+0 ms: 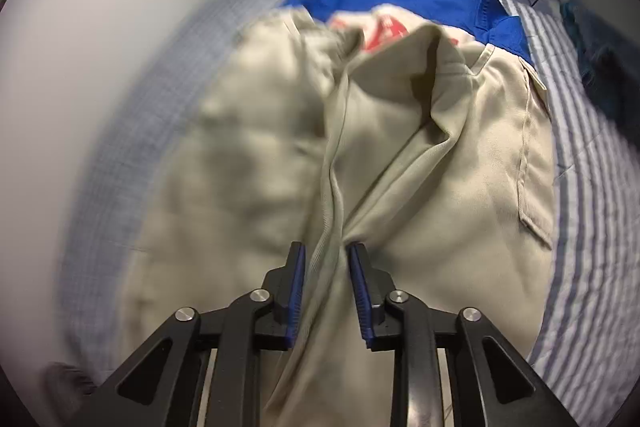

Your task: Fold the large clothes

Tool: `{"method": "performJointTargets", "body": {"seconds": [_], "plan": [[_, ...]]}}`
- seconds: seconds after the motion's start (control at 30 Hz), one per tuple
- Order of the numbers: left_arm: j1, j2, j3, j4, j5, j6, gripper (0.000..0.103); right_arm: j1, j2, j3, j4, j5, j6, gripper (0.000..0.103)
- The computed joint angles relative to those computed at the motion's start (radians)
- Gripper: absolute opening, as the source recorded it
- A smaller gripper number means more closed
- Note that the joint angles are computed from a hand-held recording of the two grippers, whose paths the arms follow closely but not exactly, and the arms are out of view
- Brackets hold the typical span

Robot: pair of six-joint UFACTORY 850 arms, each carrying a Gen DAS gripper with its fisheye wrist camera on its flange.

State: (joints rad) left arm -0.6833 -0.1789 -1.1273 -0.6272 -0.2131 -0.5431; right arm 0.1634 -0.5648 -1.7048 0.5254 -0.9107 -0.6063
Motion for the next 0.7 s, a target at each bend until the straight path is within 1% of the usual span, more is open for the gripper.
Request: {"method": "performJointTargets", "body": {"seconds": [0.07, 0.1, 0.17, 0.23, 0.3, 0.37, 0.4, 0.47, 0.53, 0.63, 0.67, 0.7], "plan": [[-0.009, -0.01, -0.019, 0.072, -0.004, -0.055, 0.002, -0.064, 0.028, 0.012, 0.17, -0.064, -0.127, 0.026], [-0.008, -0.004, -0.01, 0.076, -0.003, -0.05, 0.002, -0.087, 0.041, 0.024, 0.22, -0.063, -0.158, 0.026], [-0.013, -0.009, -0.019, 0.109, -0.006, -0.074, 0.002, -0.131, 0.043, 0.015, 0.266, -0.056, -0.145, 0.028], [-0.012, -0.01, -0.023, 0.11, -0.008, -0.075, 0.002, -0.147, 0.027, -0.013, 0.25, -0.032, -0.089, 0.028], [-0.006, -0.001, -0.016, 0.091, -0.008, -0.051, 0.002, -0.142, -0.01, -0.066, 0.176, -0.003, -0.008, 0.025], [0.02, 0.038, 0.015, 0.028, -0.024, 0.039, 0.002, -0.12, -0.043, -0.102, 0.113, 0.028, 0.054, 0.025], [0.022, 0.044, 0.03, 0.0, -0.017, 0.074, 0.002, -0.112, -0.06, -0.119, 0.095, 0.036, 0.078, 0.025], [0.024, 0.051, 0.04, -0.008, -0.023, 0.095, 0.002, -0.09, -0.111, -0.17, 0.055, 0.042, 0.148, 0.025], [0.028, 0.044, 0.038, -0.024, -0.026, 0.125, 0.002, -0.064, -0.152, -0.211, 0.031, 0.04, 0.186, 0.024], [0.028, 0.047, 0.038, -0.007, -0.024, 0.117, 0.002, -0.019, -0.194, -0.244, 0.065, 0.023, 0.161, 0.024], [0.028, 0.05, 0.039, 0.004, -0.026, 0.112, 0.002, -0.001, -0.208, -0.254, 0.073, 0.0, 0.147, 0.022], [0.028, 0.053, 0.039, 0.006, -0.026, 0.112, 0.002, 0.012, -0.216, -0.261, 0.065, -0.018, 0.142, 0.022]]}}
